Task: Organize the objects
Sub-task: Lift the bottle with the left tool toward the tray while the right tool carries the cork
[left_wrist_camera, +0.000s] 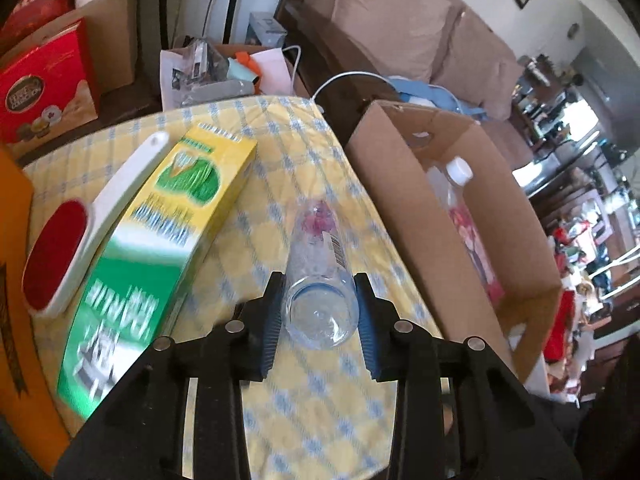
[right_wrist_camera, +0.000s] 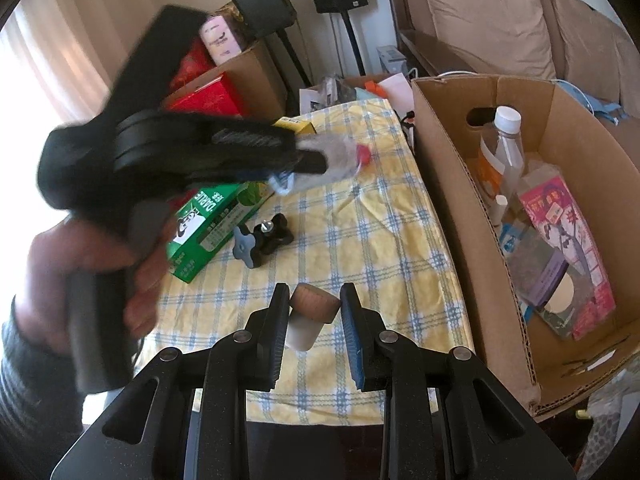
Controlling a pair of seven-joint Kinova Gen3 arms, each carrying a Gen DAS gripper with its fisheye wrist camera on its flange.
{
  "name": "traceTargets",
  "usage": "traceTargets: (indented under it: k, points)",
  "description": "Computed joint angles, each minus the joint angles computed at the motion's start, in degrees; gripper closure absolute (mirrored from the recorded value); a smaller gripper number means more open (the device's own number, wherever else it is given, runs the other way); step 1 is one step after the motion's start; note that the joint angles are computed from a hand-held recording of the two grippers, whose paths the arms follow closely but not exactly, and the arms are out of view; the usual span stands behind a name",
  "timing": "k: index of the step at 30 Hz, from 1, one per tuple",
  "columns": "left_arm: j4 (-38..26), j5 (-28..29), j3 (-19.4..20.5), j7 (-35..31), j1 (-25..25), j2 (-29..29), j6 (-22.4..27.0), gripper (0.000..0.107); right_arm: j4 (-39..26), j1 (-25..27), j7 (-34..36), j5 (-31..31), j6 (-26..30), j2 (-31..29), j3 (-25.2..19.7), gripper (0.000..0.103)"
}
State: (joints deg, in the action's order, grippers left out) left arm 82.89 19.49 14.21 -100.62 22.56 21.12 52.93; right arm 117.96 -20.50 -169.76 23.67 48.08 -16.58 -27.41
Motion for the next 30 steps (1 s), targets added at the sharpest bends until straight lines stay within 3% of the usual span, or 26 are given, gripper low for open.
traceTargets:
  k: [10,16,19,21,23,30]
  points:
    - [16.12,5.33,-0.49,-10.98,-4.79,-10.93,-5.88,0.076,0.37,-0.6,-2.33,-0.05,0.53,-0.1,-1.38,0.078]
    - [23.65,1.02,-1.42,-11.88,-3.75,-15.52,-11.11,0.076,0.19,-1.47,-3.76,0.87,0.72,1.1,-2.01,0.078]
    - [26.79,-4.06,-5.07,-9.07,1.82,-17.15,-15.45,0.076,0.21,-2.08,-4.84,1.66,0.41,1.56,-2.01,0.078]
    - [28.48,-4.04,-7.38,-9.96,3.94,-17.69,-17.24,0.075,0.39,-2.55,-5.2,1.86,0.12,1.64,-1.64,0.078]
    - [29.76,-0.3,-6.72,-12.84,1.82,-18.33,-17.27,0.069,0.57,-2.87,-5.71,2.09,-0.18,1.77,-1.51,0.078]
    - [28.68,16.01,3.11,-24.42,-15.72,-17.18,-7.96,0.064,0.78,-4.08,-6.81,2.57,-0.23,2.31,-1.29,0.078]
